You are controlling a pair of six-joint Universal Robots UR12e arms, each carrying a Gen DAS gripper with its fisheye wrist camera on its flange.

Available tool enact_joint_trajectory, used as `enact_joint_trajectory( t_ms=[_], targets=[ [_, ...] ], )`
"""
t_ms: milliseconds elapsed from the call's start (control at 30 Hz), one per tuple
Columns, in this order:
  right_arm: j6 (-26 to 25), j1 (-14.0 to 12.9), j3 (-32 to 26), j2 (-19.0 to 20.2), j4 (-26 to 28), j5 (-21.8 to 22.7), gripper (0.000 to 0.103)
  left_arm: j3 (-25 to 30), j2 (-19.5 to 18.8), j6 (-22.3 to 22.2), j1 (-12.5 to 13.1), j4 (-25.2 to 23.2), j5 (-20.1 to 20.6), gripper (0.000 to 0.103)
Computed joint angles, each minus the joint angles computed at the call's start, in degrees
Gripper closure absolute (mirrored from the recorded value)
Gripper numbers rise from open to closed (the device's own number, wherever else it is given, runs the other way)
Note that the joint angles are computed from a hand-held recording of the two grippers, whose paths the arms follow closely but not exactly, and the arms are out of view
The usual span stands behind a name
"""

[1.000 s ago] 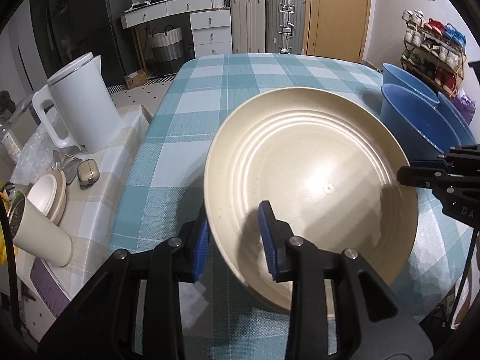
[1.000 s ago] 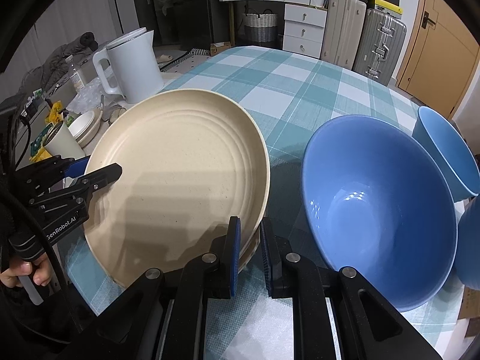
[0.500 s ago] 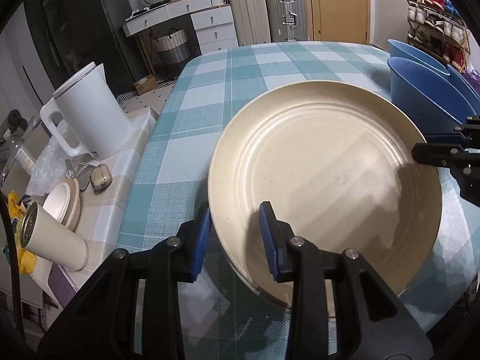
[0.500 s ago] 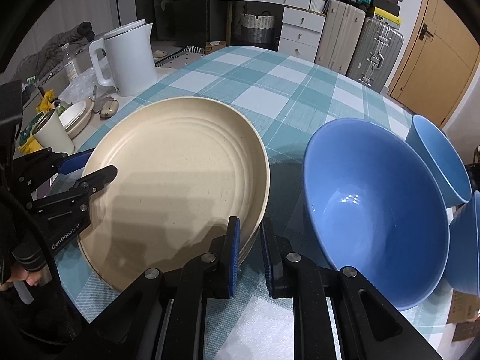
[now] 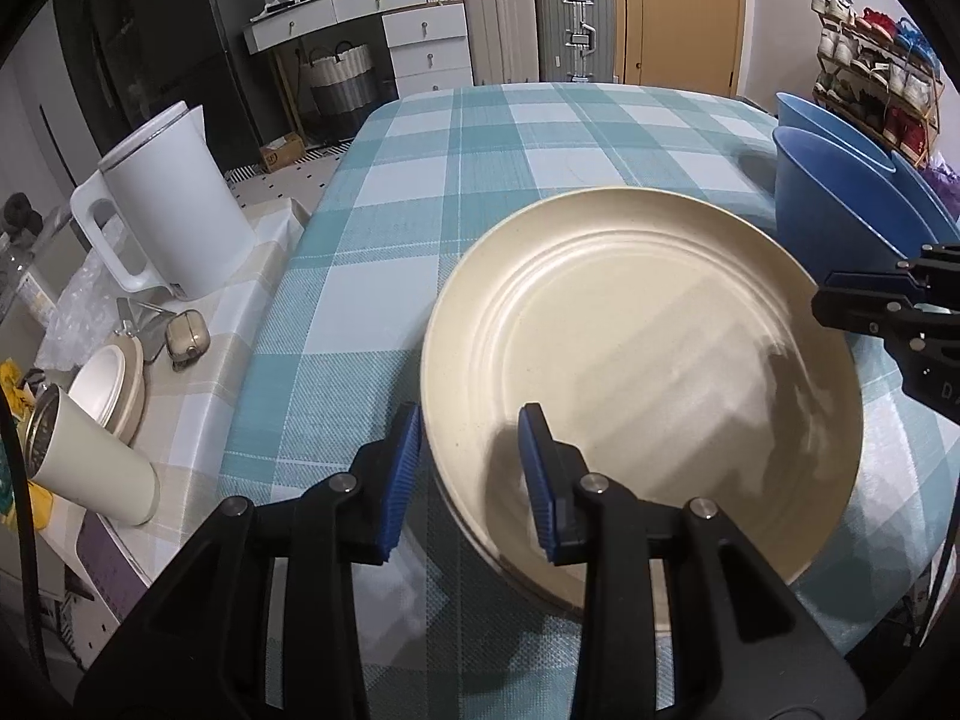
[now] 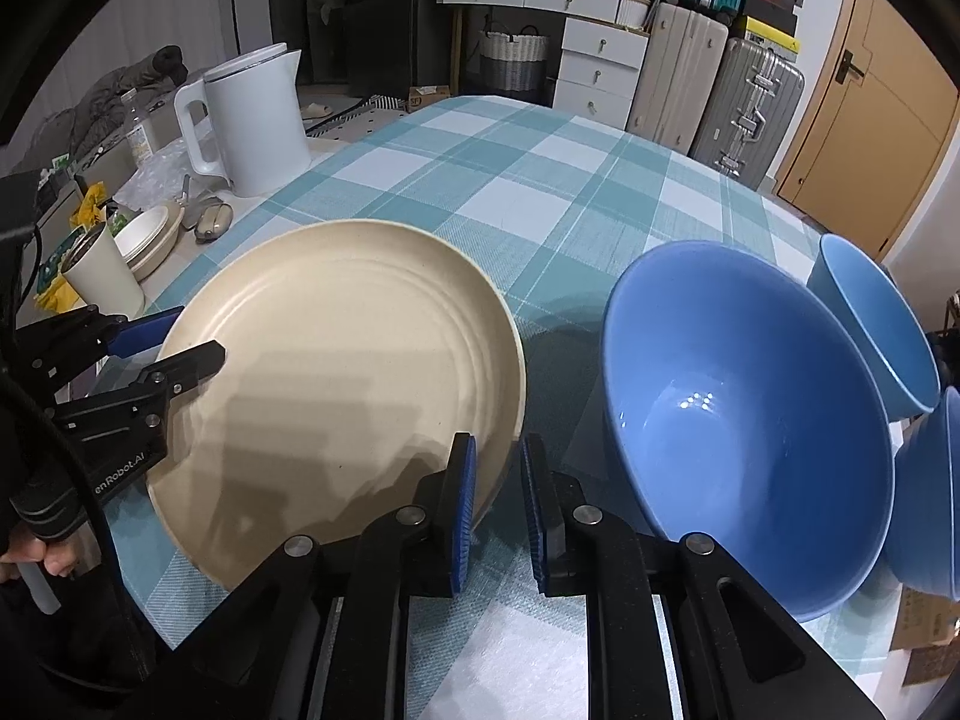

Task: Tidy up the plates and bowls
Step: 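Open both grippers to release the yellowish plate rim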

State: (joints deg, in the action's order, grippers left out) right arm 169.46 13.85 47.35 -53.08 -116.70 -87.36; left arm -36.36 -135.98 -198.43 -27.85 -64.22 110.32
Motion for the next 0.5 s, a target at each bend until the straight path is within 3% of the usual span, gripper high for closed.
enact_joint_trajectory(
  t_ms=[167, 367, 433, 500],
  targets=[
    [0.3, -0.3, 0.1, -0.3, -1.1, 0.5, 0.085, -1.0, 1.0, -2.0, 0.7, 0.6, -3.6, 0.067],
    [0.5, -0.7, 0.9, -1.3, -2.2, 2.8, 0.081, -2.6, 2.4, -2.7, 0.8, 4.7, -5.5, 0.045],
    [0.2, -0.7, 1.5, -1.9, -3.1, 3.7, 0.075, -2.5, 2.6, -2.3, 0.6, 5.9, -5.3, 0.035],
    [0.0, -1.0, 2.3, -2.5, -4.3, 5.6, 0.059, -2.2, 2.7, -2.1, 0.4, 6.8, -5.1, 0.028]
  ],
)
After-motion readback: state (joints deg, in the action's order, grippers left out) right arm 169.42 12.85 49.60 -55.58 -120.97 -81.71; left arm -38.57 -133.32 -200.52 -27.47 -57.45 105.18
